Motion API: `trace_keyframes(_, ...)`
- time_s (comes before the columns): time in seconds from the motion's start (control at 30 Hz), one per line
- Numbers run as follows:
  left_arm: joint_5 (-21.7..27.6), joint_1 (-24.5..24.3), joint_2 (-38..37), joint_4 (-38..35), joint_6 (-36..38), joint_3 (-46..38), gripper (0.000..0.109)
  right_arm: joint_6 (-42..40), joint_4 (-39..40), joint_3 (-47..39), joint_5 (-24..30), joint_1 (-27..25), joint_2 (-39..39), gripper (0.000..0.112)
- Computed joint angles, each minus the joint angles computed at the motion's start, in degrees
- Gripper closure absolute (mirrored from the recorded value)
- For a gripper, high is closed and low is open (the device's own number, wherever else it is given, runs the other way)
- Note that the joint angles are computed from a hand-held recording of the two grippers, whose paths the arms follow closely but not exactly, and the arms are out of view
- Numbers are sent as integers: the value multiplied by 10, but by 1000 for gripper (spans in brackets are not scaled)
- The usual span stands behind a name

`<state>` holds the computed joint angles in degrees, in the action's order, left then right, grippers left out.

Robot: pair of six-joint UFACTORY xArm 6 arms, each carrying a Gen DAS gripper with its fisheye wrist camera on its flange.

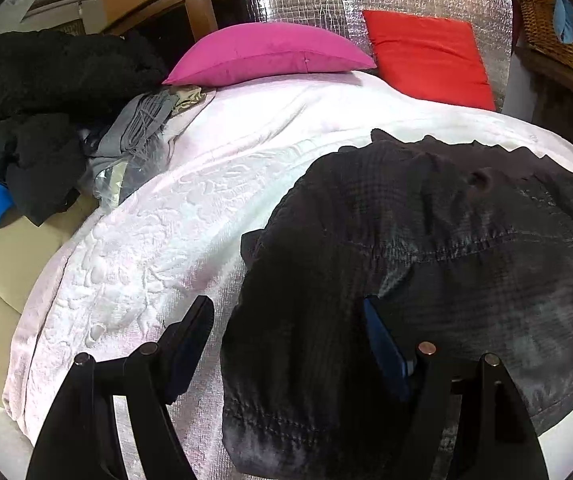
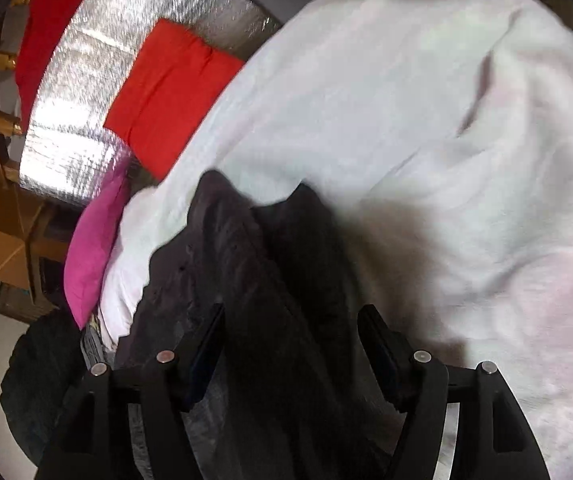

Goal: Fold large clothes

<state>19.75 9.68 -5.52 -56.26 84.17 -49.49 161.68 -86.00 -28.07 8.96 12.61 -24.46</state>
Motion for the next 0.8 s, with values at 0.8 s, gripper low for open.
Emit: trace_keyframes(0.8,-6,-2,-1,23,-7,-1,32,-143,95,-24,67,50,1,55)
